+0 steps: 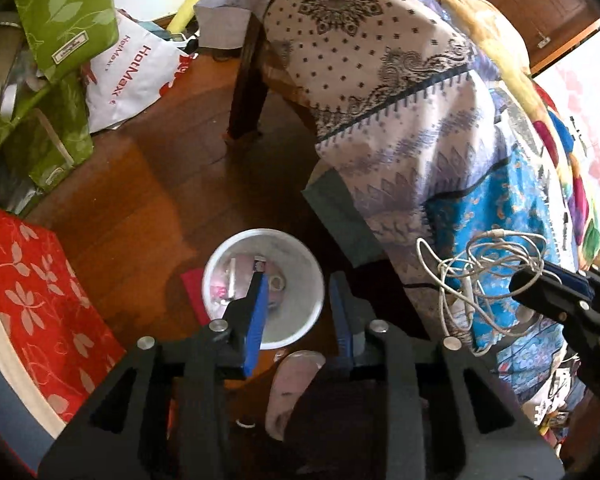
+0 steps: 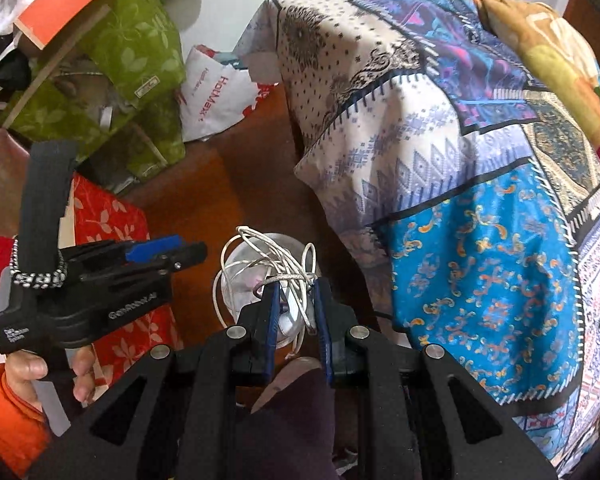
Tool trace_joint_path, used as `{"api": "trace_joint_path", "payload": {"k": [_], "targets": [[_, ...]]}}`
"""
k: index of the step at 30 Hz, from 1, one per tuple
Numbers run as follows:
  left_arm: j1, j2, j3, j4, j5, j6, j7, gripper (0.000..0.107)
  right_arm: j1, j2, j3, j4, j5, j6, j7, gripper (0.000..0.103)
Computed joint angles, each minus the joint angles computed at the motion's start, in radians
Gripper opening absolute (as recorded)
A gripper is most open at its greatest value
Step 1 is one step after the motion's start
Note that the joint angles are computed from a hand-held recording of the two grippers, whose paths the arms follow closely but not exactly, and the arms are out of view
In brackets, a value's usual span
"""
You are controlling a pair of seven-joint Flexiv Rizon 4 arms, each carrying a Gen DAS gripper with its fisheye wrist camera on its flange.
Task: Collect trash
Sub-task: 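Open the left tool over the bin while the right tool releases the cable into it, then move both open tools back over the items on the quilt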
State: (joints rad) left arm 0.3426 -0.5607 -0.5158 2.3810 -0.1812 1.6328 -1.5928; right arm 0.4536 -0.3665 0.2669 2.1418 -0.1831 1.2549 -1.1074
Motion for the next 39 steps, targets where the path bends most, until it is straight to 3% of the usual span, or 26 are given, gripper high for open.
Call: {"api": "trace_joint_path", "payload": {"k": [6, 10, 14, 17, 22, 27, 32, 36, 39], "targets": [[-0.152, 0.098, 0.198, 0.034, 0.007, 0.001, 0.004, 0.036, 0.005, -0.055, 0.02, -0.054, 0.023, -0.02, -0.035, 0.016], [-0.192, 0.142, 0.264, 0.072, 0.002, 0.018, 0.006, 0.042, -0.018, -0.111, 0.066, -0.119, 0.069, -0.063, -0.088, 0.018], [-0.169, 0.179, 0.25, 0.112, -0.006, 0.022, 0.007, 0.044, -0.023, -0.165, 0.093, -0.186, 0.132, -0.129, -0.133, 0.04], [-0.187, 0.202, 0.266, 0.128, -0.008, 0.027, 0.004, 0.044, -0.011, -0.168, 0.087, -0.19, 0.149, -0.124, -0.136, 0.041], [-0.147, 0.238, 0.203, 0.151, -0.011, 0.044, -0.002, 0.044, 0.001, -0.111, 0.066, -0.143, 0.143, -0.099, -0.139, 0.041], [-0.086, 0.292, 0.108, 0.171, -0.004, 0.057, -0.01, 0.044, 0.028, 0.001, 0.011, -0.035, 0.079, -0.004, -0.078, 0.041], [-0.079, 0.367, 0.044, 0.178, -0.021, 0.059, -0.01, 0.044, 0.011, 0.121, -0.014, 0.066, 0.032, 0.085, -0.006, 0.041], [-0.149, 0.422, 0.063, 0.159, -0.055, 0.048, 0.003, 0.044, 0.001, 0.24, -0.065, 0.174, -0.075, 0.167, 0.102, 0.041], [-0.212, 0.448, 0.078, 0.134, -0.082, 0.043, 0.011, 0.044, -0.03, 0.318, -0.105, 0.249, -0.225, 0.222, 0.221, 0.041]]}}
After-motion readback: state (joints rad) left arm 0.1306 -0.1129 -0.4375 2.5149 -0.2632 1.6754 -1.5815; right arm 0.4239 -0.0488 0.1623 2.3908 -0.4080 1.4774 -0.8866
